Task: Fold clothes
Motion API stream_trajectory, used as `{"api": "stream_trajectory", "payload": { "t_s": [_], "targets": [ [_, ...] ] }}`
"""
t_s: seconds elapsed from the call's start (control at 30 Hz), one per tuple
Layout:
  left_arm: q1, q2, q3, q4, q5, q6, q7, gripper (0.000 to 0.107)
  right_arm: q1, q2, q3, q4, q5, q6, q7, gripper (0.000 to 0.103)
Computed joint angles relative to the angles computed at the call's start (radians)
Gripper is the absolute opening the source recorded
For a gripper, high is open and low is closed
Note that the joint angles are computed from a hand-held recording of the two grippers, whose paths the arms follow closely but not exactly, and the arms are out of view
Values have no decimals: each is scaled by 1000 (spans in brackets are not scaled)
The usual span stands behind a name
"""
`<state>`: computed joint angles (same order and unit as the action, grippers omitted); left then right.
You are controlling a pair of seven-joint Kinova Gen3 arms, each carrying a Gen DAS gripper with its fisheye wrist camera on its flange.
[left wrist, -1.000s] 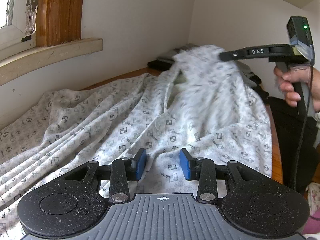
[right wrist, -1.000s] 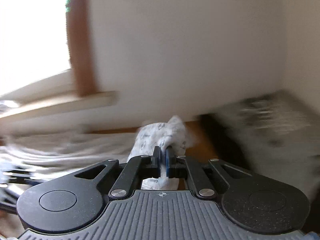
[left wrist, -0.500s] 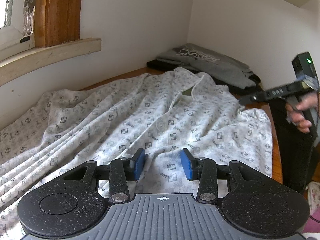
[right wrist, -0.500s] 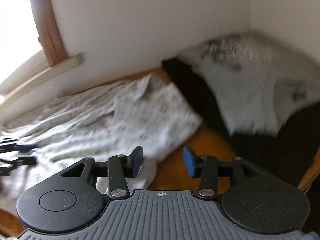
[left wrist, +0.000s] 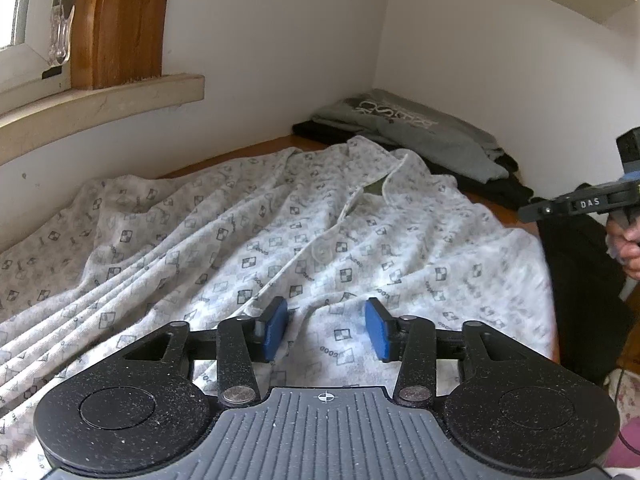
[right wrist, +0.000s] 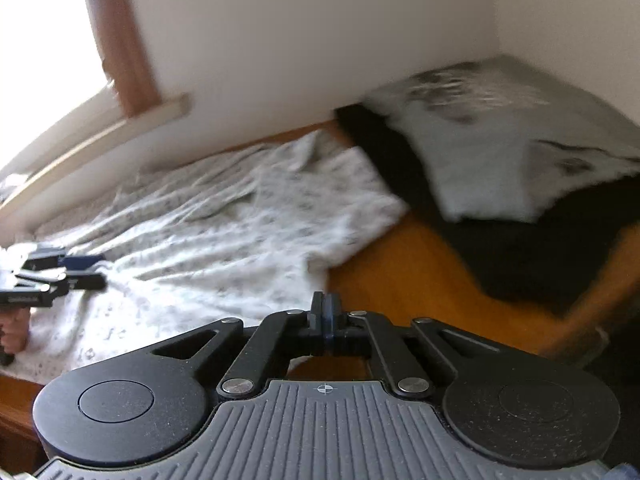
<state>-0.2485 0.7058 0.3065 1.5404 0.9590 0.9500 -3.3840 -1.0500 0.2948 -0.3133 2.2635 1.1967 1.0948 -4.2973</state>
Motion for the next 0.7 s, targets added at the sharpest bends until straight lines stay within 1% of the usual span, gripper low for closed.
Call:
{"api": "stream_trajectory", "payload": {
  "t_s": [0.03, 0.07, 0.1, 0.13, 0.17, 0.2, 0.23, 0.27, 0.37, 0.4, 0.43, 0.47, 0.5, 0.53, 0.57, 0.6, 0.67, 0.7],
  "targets": [
    [1, 1, 0, -3, -3, 3, -1, 53, -8, -3, 5, 5, -24, 7, -12, 5],
    [2, 2, 0, -5, -6, 5, -3, 54, -29, -11, 27, 14, -33, -2, -27, 5],
    [3, -2, 2, 2, -3, -4, -14, 54, -63, -23, 65, 27, -24, -24, -43, 6],
    [3, -8, 5, 13, 2, -16, -30, 54, -85, -27, 83, 46, 0, -35, -74, 8],
    [-1, -14, 11, 26, 13, -27, -52, 54, -92, -23, 83, 63, 41, -38, -105, 10],
    [-2, -19, 16, 38, 22, -35, -72, 53, -83, -17, 65, 68, 71, -32, -125, 21],
    [3, -22, 15, 39, 19, -31, -75, 53, -54, -11, 30, 69, 99, -24, -141, 32],
    [8, -25, 14, 41, 17, -29, -80, 53, -26, -4, -2, 64, 122, -19, -142, 33],
    [26, -46, 15, 61, 17, -54, -124, 53, 56, 18, -97, 36, 177, 9, -84, 36],
    [32, -50, 14, 64, 14, -60, -135, 50, 69, 22, -112, 31, 198, 10, -65, 38],
    [31, -50, 18, 64, 12, -63, -139, 48, 68, 24, -109, 26, 217, 3, -45, 39],
    [39, -45, 8, 51, 7, -49, -127, 42, 74, 24, -106, 24, 241, -17, -20, 40],
    [38, -38, 6, 40, 2, -36, -118, 34, 96, 26, -122, 21, 267, -33, 5, 41],
    [36, -29, 5, 28, -2, -23, -110, 28, 105, 27, -123, 19, 292, -54, 30, 42],
    [34, -20, 4, 16, -7, -8, -101, 13, 109, 27, -114, 16, 315, -81, 56, 43],
    [34, -11, 1, 0, -16, 12, -85, 6, 127, 31, -123, 8, 328, -97, 92, 46],
    [25, 2, 5, -15, -15, 34, -78, 2, 143, 39, -118, -9, 337, -131, 160, 46],
    [19, 7, 8, -18, -8, 42, -76, 2, 153, 43, -119, -17, 334, -144, 191, 45]
  ]
}}
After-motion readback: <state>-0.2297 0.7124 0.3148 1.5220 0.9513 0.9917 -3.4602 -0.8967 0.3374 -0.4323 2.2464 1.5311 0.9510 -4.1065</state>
